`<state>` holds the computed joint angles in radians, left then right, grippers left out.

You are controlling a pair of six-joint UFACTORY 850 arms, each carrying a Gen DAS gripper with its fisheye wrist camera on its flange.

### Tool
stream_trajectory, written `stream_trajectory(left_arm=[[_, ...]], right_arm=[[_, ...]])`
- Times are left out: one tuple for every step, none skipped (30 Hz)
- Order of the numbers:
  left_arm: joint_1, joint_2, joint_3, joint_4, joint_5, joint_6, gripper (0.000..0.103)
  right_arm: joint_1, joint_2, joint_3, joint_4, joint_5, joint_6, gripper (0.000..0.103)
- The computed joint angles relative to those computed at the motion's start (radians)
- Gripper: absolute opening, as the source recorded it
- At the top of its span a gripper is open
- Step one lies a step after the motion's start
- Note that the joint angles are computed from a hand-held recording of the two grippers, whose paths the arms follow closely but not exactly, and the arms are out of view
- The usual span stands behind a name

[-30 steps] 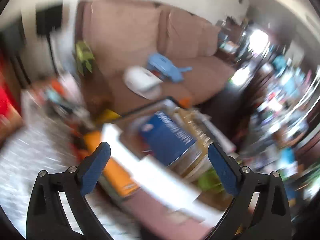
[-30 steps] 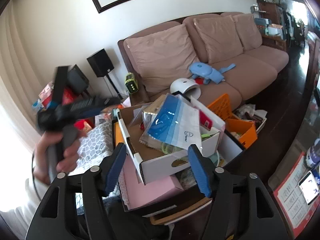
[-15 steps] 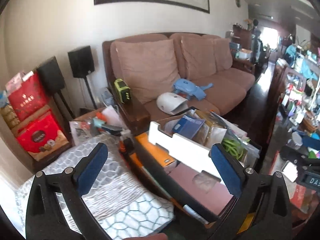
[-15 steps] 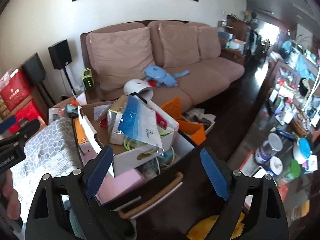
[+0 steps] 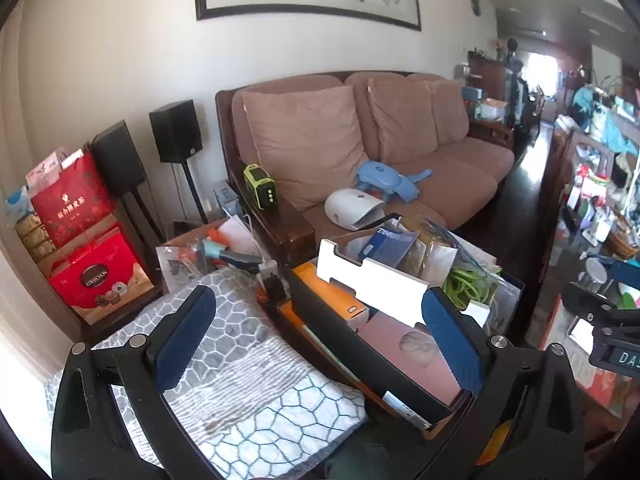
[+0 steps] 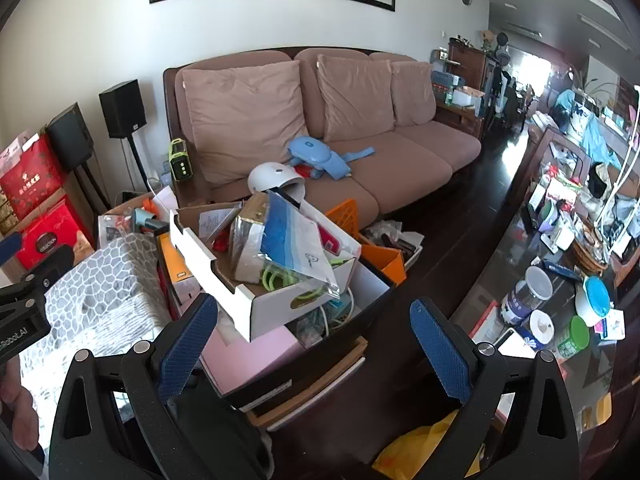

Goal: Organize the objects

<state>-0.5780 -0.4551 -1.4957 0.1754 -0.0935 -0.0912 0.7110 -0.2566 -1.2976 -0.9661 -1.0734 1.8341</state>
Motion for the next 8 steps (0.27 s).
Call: stream_trajectory(left_arm=[[0.001, 0.003, 0.002, -0.031, -0.001, 0.033, 0.103], [0.001, 0.004, 0.002, -0.036, -0.008, 0.044, 0.103], [0.001, 0.006, 0.004, -0.018, -0.013, 0.033, 0.103], [0.000, 0.008, 0.006, 0.003, -0.015, 0.016, 0.103], [0.000, 0.009, 0.009, 0.022, -0.016, 0.003, 0.103], [-0.001, 0.011, 0.011, 0.046, -0.019, -0.015, 0.103], [-0.001, 0.012, 0.013, 0.063, -0.021, -0.030, 0.103], [-0.001, 0.012, 0.015, 0.057, -0.021, -0.021, 0.103]], right_arm=[[0.000, -0.002, -0.003, -0.001, -0.001, -0.002, 0.098], [0.003, -0.006, -0.009, -0.002, -0.011, -0.005, 0.098], [0.006, -0.009, -0.014, -0.001, -0.021, -0.011, 0.098], [0.009, -0.011, -0.019, -0.002, -0.028, -0.016, 0.098], [0.011, -0.013, -0.022, -0.004, -0.033, -0.016, 0.098], [0.012, -0.014, -0.023, -0.006, -0.035, -0.013, 0.098], [0.013, -0.013, -0.022, -0.008, -0.033, -0.012, 0.098], [0.013, -0.014, -0.024, -0.007, -0.032, -0.013, 0.098]])
